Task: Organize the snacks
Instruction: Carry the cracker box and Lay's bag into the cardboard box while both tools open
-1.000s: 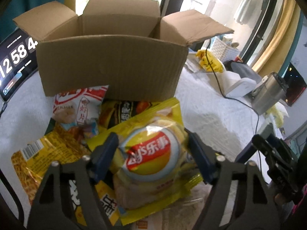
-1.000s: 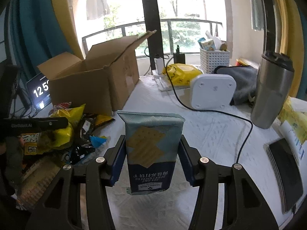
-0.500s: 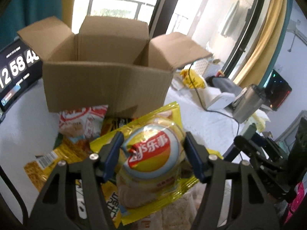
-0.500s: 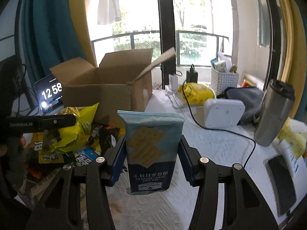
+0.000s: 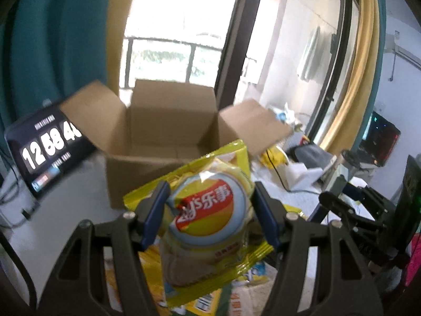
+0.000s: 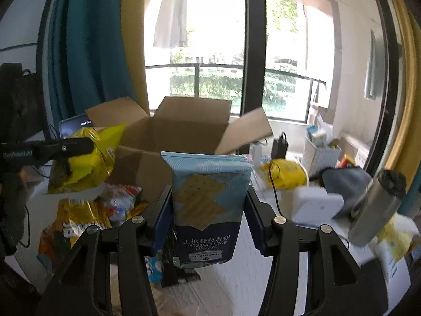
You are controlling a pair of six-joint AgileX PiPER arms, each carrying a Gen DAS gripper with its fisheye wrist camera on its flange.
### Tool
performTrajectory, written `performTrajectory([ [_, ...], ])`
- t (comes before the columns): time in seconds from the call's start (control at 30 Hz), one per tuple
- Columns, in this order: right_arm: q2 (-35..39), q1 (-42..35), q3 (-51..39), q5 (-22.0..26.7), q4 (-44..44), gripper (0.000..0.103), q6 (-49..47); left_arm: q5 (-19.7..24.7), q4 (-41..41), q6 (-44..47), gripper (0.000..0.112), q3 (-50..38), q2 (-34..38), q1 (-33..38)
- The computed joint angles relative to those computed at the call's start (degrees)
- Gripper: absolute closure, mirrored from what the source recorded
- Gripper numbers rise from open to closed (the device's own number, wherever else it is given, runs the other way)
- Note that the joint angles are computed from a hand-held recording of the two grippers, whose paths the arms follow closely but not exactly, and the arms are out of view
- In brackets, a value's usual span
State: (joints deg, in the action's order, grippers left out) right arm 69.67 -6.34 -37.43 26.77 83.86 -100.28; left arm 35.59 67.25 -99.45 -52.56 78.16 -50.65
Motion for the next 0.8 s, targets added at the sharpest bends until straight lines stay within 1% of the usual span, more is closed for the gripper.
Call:
performTrajectory([
  [0.23,2.27,4.78,-6.53,-1.79,-0.57,0.048,2.17,1.80,1.97,3.98,0.047,0.60,-4.87,4.29],
  [0.3,3.43,5.89,-8.48,-2.09,-0.65,0.048,2.62,1.64,2.30,5.18,0.047,0.43,-5.49,6.07],
  [0.37,4.87,7.27,-10.62,-2.84,-0.76,0.048,3.15,0.41,2.43,6.55,0.047,0.43,-6.09,8.49],
  [0.5,7.91,9.63,-14.77,-3.96,-0.76,0.048,3.49,-2.69,3.47,8.90,0.047,-0.43,-5.60,12.96],
  [0.63,11.99,11.31,-19.58,-4.66,0.79,0.048,2.54,-7.99,4.18,10.88,0.047,-2.13,-3.20,18.60],
  [0.7,13.58,12.32,-21.72,-5.48,0.50,0.048,3.23,-10.04,5.17,10.88,0.047,-2.78,-1.71,20.94],
  [0.8,17.72,13.57,-26.07,-6.15,-1.20,0.048,5.54,-14.88,6.26,10.48,0.047,-3.81,1.08,25.08],
])
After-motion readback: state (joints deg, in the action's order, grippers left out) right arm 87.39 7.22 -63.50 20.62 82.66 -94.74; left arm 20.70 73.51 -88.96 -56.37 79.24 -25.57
